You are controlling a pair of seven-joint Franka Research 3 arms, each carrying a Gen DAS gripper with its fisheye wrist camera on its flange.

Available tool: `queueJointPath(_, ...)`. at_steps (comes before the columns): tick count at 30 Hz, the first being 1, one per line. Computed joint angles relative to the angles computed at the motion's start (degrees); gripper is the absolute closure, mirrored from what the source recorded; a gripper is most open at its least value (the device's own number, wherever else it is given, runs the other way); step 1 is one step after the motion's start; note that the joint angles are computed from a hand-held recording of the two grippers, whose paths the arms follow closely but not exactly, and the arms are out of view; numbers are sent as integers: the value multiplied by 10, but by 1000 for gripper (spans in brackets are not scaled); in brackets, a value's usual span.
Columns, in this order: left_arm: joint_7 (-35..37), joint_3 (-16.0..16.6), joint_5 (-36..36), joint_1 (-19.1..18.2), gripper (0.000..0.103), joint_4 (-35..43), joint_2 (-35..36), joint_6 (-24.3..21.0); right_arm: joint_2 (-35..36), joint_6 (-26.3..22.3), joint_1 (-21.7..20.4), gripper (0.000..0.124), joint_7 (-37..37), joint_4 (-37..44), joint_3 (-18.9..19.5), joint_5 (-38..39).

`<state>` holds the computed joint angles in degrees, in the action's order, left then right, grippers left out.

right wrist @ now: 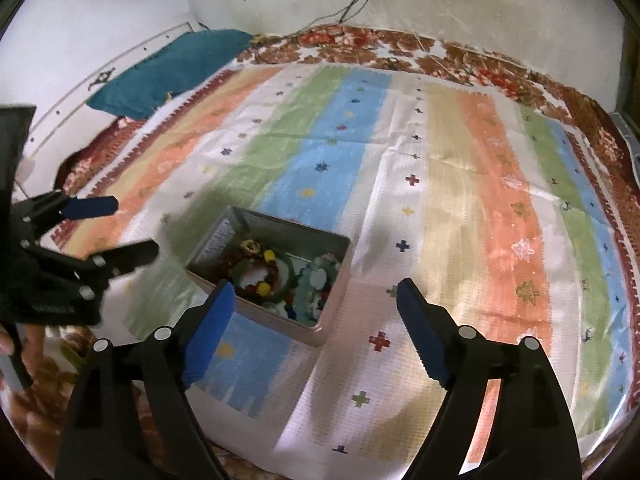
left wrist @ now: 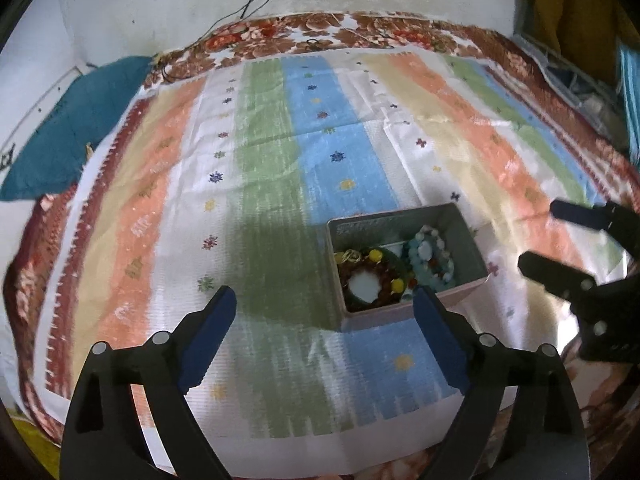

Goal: Organize jewelry

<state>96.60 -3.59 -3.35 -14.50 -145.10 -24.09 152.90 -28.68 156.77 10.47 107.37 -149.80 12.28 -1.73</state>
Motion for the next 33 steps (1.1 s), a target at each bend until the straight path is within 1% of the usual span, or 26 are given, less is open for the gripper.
queueJointPath(1,4,1,0,-2,13,-2,-2,0,-2,-1,-3,36,3,-1,3,-4)
queueJointPath(3,8,4,-4,-3,9,-4,-6,4,-7,0,-7,35,9,-3,8,-10)
queueJointPath(4,12,7,-9,-6,8,-6,-8,5,-10,1,-10,32,13,-4,11,-13)
queueJointPath(8,46,31,-52,-28,8,-7,-14,-5,-25,4,-17,31,26,-12,15,-20)
queueJointPath(13,55,31,-73,-28,8,-16,-25,9,-36,11,-21,30,36,-20,18,-23)
queueJointPath(15,52,27,-71,-24,8,-16,-24,10,-41,16,-25,29,40,-22,21,-26)
queueJointPath(18,51,21,-64,-22,6,-13,-19,6,-40,10,-26,29,42,-21,22,-26)
queueJointPath(30,63,26,-70,-31,6,-22,-30,17,-43,13,-25,29,41,-24,16,-19)
queueJointPath(33,66,27,-69,-34,6,-24,-33,23,-50,26,-27,30,43,-31,16,-18)
